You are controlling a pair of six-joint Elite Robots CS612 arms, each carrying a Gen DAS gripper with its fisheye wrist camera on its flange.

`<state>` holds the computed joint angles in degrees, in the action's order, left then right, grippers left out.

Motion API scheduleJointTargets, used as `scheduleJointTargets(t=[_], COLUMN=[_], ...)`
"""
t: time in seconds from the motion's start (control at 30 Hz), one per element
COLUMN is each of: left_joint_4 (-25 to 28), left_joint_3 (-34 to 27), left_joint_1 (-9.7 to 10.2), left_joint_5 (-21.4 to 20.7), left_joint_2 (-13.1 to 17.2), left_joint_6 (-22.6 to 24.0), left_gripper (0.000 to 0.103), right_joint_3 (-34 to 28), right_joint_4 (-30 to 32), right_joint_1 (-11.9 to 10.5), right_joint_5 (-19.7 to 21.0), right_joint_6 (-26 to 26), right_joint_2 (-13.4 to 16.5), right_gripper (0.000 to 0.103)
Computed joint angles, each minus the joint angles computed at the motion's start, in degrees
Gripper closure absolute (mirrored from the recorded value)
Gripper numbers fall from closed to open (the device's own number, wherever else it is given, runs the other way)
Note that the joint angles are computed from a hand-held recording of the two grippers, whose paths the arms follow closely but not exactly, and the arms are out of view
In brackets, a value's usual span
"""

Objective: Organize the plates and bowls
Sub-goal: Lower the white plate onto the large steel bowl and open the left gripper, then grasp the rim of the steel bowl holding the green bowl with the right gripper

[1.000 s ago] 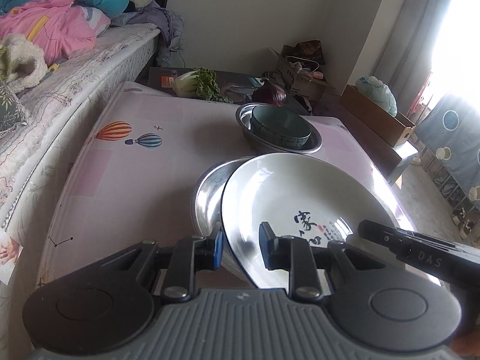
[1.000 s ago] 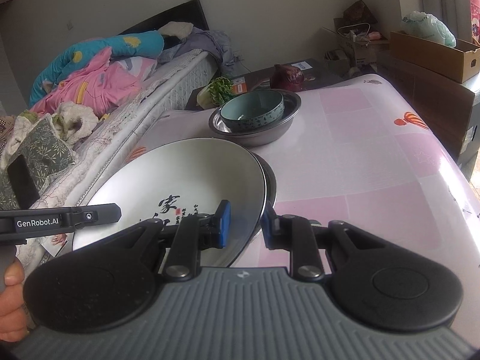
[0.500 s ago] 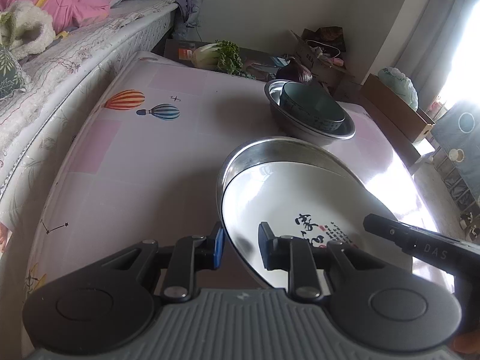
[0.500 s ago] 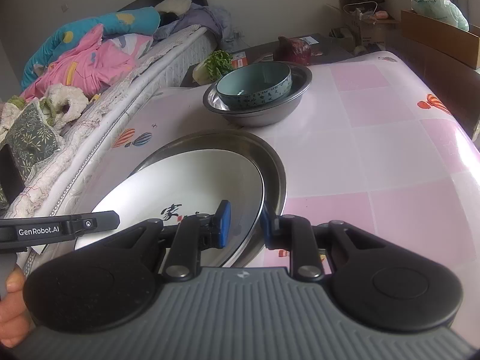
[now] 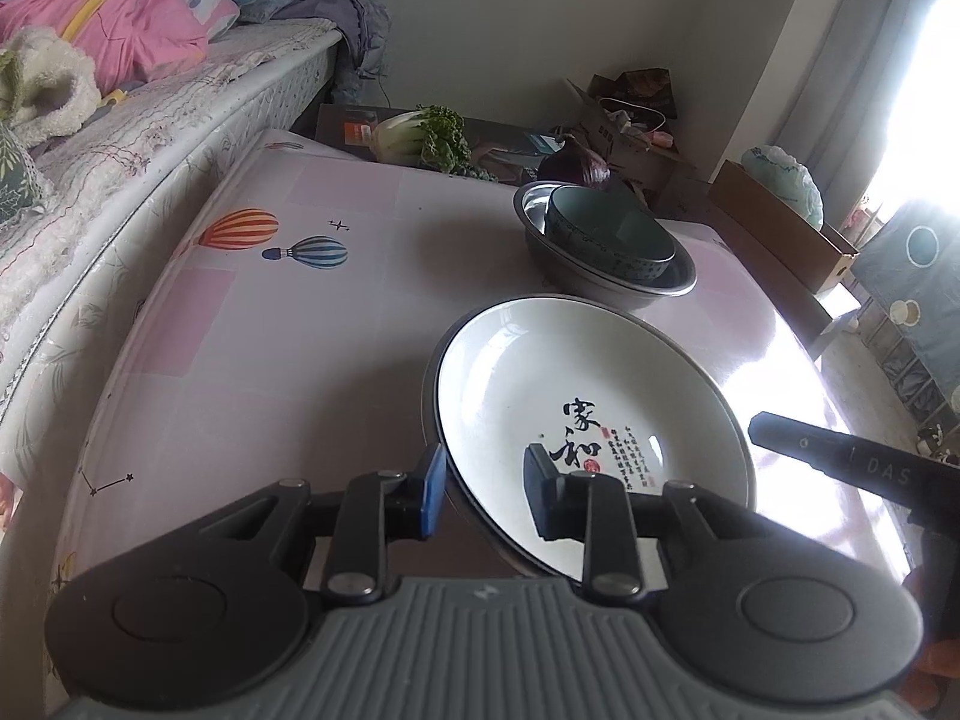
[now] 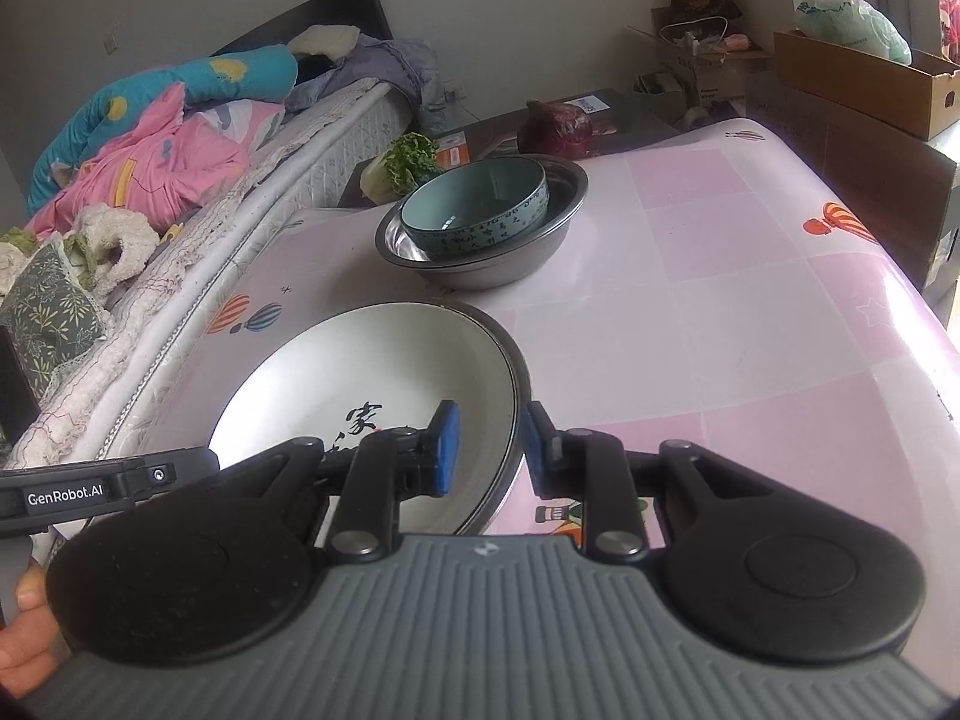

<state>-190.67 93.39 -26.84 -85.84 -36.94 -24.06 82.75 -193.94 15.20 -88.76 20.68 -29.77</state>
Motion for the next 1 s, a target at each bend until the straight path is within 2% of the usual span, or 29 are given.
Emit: scheduleJointTargets(t=[0.07,0.2,0.33,0.53,1.0], left_joint_4=[0.1,0.5,1.1,0.7,0.3], left_joint_3=[0.1,0.4,1.2,2.9,4.7], left_joint_1=[-0.2,-0.46,-0.67,-0.97,-1.1], left_joint_5=[0.1,0.6,1.5,3.7,4.1], left_joint_2=[-0.1,-0.5,-1.2,-2.5,-4.4], left_joint_6=[0.4,0.6,0.5,0.4,2.0], left_gripper=[0.065,0.046,0.041,0.027,0.024], right_joint_3=[0.5,1.7,3.3,4.9,8.4], right_joint_4=[-0.6,-1.3,-1.6,-1.7,-5.0], right_joint_1=[-0.1,-0.2,-0.4,-0.2,0.1], right_joint_5=[0.0,0.2,1.6,2.1,0.7], right_joint_6=[0.3,1.2,2.7,4.0,5.0], right_joint_2=[-0.3,-1.0,-1.7,-2.5,-4.7], right_gripper=[0.079,0.075,0.061,0.058,0.055])
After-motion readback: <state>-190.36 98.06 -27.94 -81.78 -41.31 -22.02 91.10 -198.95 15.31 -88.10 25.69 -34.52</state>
